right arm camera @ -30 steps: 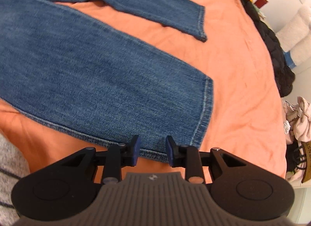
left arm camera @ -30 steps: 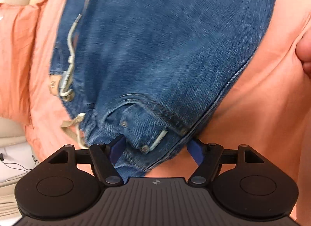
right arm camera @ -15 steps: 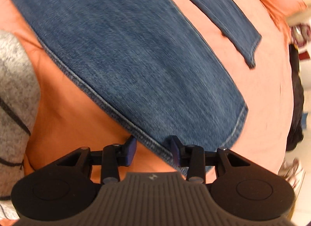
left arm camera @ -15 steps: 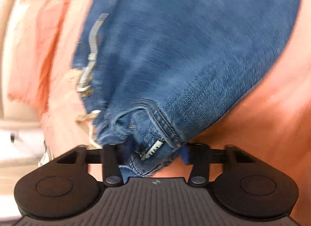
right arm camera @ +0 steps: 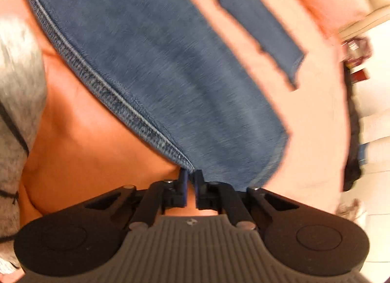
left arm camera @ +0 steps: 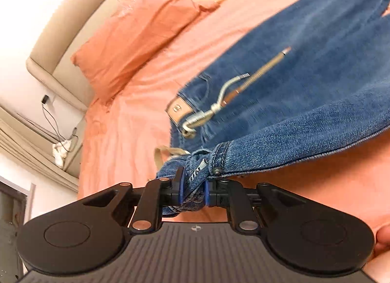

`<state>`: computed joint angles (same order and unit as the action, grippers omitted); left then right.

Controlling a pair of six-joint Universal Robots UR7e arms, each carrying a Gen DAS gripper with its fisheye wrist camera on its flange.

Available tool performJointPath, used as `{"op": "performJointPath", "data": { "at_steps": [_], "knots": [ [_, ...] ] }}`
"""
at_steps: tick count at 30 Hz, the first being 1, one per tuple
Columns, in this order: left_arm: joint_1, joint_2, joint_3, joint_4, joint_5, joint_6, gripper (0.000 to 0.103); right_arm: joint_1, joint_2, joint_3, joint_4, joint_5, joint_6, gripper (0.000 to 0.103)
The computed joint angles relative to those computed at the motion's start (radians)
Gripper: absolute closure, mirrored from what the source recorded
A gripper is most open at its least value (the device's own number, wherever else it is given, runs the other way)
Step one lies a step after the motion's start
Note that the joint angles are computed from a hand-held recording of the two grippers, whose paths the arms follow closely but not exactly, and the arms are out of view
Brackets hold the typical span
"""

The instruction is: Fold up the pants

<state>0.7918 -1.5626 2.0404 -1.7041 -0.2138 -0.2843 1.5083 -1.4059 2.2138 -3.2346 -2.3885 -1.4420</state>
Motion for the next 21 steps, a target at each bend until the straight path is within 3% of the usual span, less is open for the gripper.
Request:
{"op": "performJointPath", "data": {
  "at_steps": [4, 7, 9, 12, 16, 21],
  "knots": [
    [0.006, 0.031, -0.033, -0.065, 0.027, 0.037, 0.087, 0.043, -0.029, -0.039, -0.033, 0.053, 0.048, 0.103],
    [0.017, 0.075, -0.067, -0.188, 0.049, 0.084, 0.087, 0.078, -0.014, -0.107, -0.026, 0.062, 0.08, 0.103],
    [0.031, 0.116, -0.103, -0.272, 0.063, 0.117, 0.087, 0.097, 0.033, -0.168, -0.075, 0.059, 0.056, 0.103],
    [0.056, 0.175, -0.182, -0.281, 0.072, 0.12, 0.087, 0.118, 0.13, -0.291, -0.121, 0.05, 0.03, 0.103],
    [0.114, 0.279, -0.318, -0.213, 0.091, 0.095, 0.087, 0.131, 0.265, -0.474, -0.108, 0.032, 0.009, 0.103],
    [0.192, 0.409, -0.474, -0.242, 0.062, 0.151, 0.087, 0.127, 0.469, -0.737, -0.057, -0.018, -0.01, 0.103]
  ]
}}
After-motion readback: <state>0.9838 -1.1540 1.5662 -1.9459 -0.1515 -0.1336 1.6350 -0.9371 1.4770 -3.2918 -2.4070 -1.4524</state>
